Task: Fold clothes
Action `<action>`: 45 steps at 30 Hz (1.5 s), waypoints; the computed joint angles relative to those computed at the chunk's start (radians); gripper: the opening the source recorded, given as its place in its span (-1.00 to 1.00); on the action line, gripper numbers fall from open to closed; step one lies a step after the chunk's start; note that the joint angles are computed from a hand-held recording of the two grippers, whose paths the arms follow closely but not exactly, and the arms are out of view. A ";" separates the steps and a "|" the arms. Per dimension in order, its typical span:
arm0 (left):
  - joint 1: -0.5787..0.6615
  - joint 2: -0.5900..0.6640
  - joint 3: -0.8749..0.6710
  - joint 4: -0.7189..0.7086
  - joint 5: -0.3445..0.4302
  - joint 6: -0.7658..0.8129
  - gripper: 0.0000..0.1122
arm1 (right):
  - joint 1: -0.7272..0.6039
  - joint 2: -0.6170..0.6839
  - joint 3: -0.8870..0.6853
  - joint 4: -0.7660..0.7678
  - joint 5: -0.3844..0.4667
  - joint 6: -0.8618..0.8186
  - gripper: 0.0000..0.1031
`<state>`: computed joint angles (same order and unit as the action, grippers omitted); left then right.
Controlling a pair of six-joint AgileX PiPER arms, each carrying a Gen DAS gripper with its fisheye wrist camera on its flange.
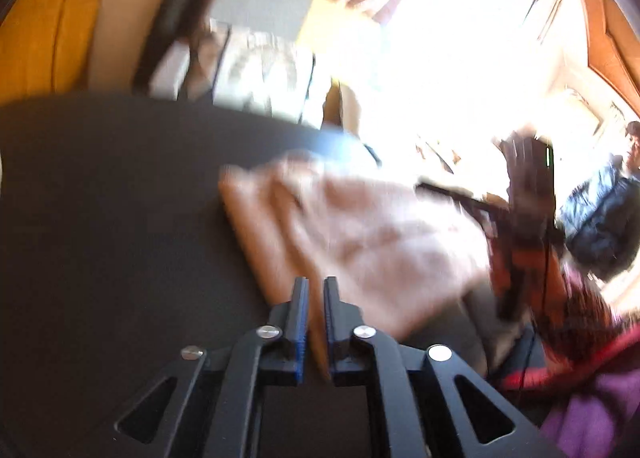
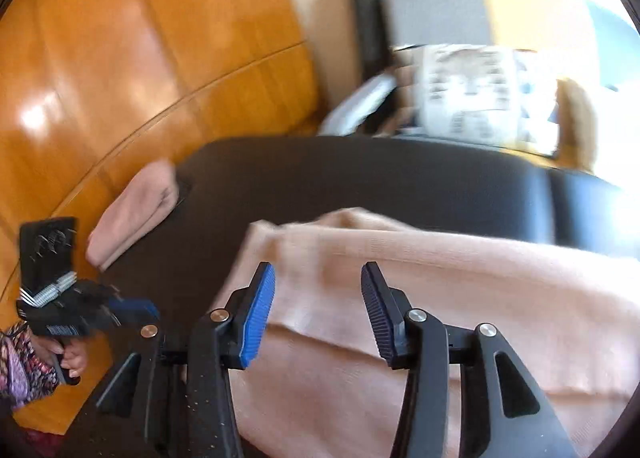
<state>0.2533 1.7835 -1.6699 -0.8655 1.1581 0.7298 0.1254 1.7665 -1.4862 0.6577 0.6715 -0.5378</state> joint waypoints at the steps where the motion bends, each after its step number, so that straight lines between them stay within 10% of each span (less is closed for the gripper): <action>1: -0.063 0.005 -0.025 0.048 -0.072 -0.050 -0.73 | -0.018 -0.017 0.027 -0.070 -0.033 0.073 -0.06; 5: -0.298 0.112 -0.192 0.337 -0.211 -0.360 -0.71 | -0.155 -0.016 0.060 -0.145 -0.045 0.197 -0.07; 11: -0.459 0.286 -0.382 0.569 -0.218 -0.633 -0.71 | -0.300 0.098 -0.035 -0.110 0.019 0.138 -0.07; 15: -0.499 0.231 -0.200 0.607 -0.406 -0.651 -0.67 | -0.359 0.172 -0.103 -0.107 0.081 0.096 -0.12; 25: -0.491 0.256 -0.192 0.547 -0.431 -0.627 -0.65 | -0.363 0.135 -0.087 -0.150 0.091 0.141 -0.12; 34: -0.543 0.247 -0.235 0.571 -0.408 -0.767 -0.65 | -0.593 0.047 0.036 0.191 0.113 -0.081 -0.05; 45: -0.668 0.395 -0.465 0.676 -0.322 -0.757 -0.64 | -0.750 0.292 -0.295 0.036 0.389 0.018 0.00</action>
